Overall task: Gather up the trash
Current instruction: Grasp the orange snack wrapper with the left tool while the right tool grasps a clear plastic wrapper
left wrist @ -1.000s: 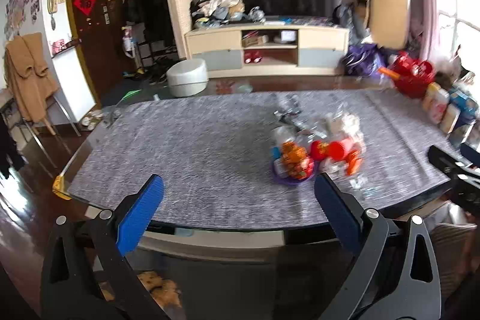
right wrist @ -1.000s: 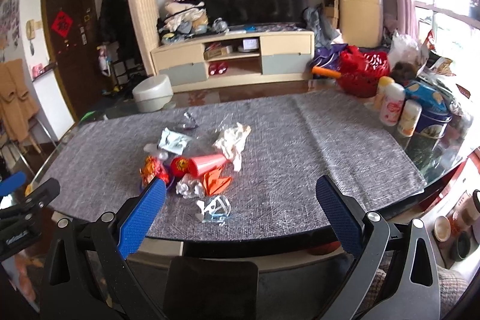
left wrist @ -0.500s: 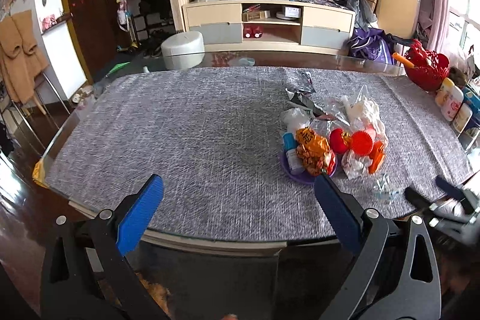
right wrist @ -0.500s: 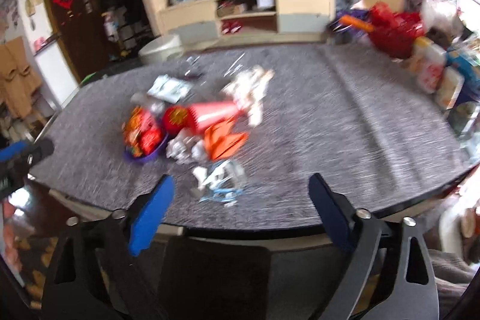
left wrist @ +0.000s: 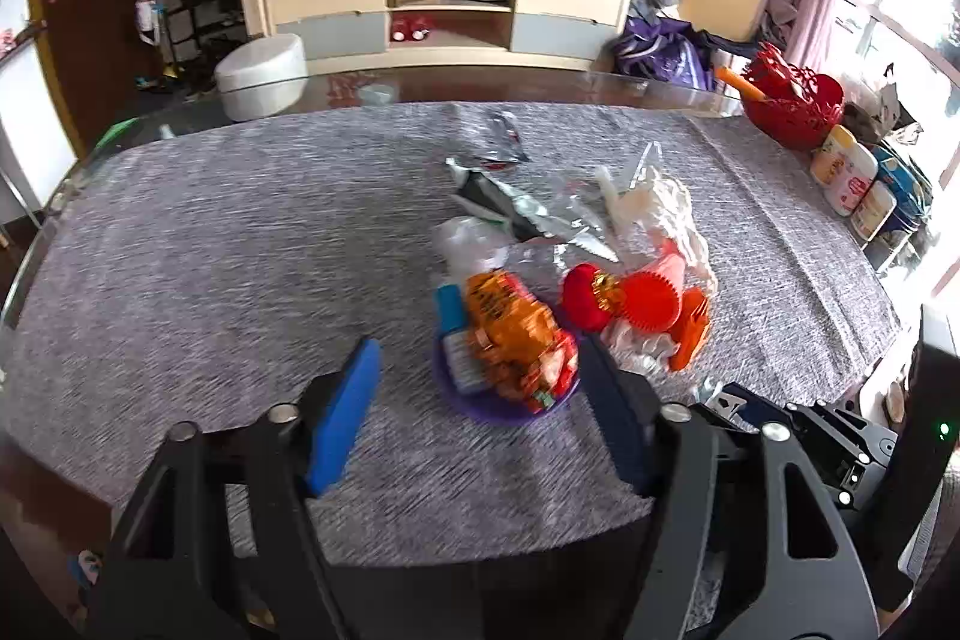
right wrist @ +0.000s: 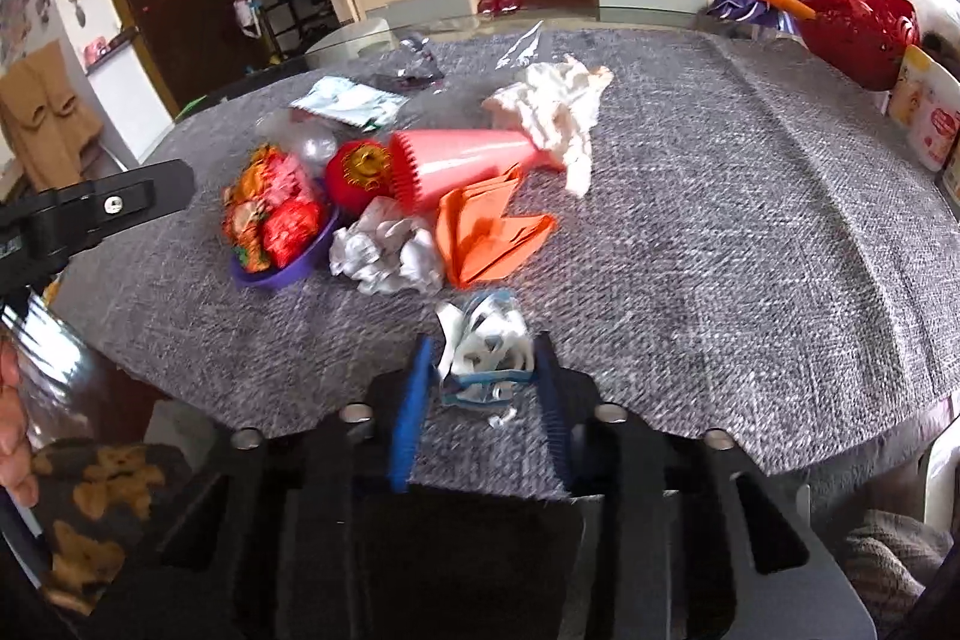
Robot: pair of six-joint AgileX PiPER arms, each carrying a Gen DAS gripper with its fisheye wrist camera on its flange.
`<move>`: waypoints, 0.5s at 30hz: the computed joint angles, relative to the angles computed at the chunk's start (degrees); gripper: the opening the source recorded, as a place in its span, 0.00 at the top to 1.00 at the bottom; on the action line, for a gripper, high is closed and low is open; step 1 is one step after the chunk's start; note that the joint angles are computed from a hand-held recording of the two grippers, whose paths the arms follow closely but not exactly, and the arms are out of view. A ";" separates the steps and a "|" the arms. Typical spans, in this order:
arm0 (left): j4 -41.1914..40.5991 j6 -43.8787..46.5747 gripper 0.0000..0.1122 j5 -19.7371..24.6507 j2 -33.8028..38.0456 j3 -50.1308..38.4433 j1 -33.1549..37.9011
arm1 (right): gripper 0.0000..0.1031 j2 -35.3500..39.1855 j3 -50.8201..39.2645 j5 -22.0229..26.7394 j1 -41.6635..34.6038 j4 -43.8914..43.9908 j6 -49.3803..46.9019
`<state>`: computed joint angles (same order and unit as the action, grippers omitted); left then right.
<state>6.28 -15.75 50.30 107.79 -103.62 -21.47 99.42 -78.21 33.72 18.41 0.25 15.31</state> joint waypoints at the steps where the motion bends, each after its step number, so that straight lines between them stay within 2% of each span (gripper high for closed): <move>1: -0.33 0.56 0.52 0.47 0.96 -1.24 0.01 | 0.76 0.09 -0.06 -0.16 -0.25 0.47 -0.51; 6: -2.35 2.78 0.69 2.61 5.62 -6.28 -0.53 | 0.80 -0.13 0.26 -1.04 -1.10 0.19 -0.82; 13: -2.26 2.78 0.70 3.36 8.63 -8.87 -0.70 | 0.81 -0.37 -0.28 -0.36 -1.72 -1.05 0.43; 15: -1.70 2.33 0.67 3.78 9.40 -9.49 -0.76 | 0.81 -0.18 -0.62 -0.13 -1.88 -0.56 0.33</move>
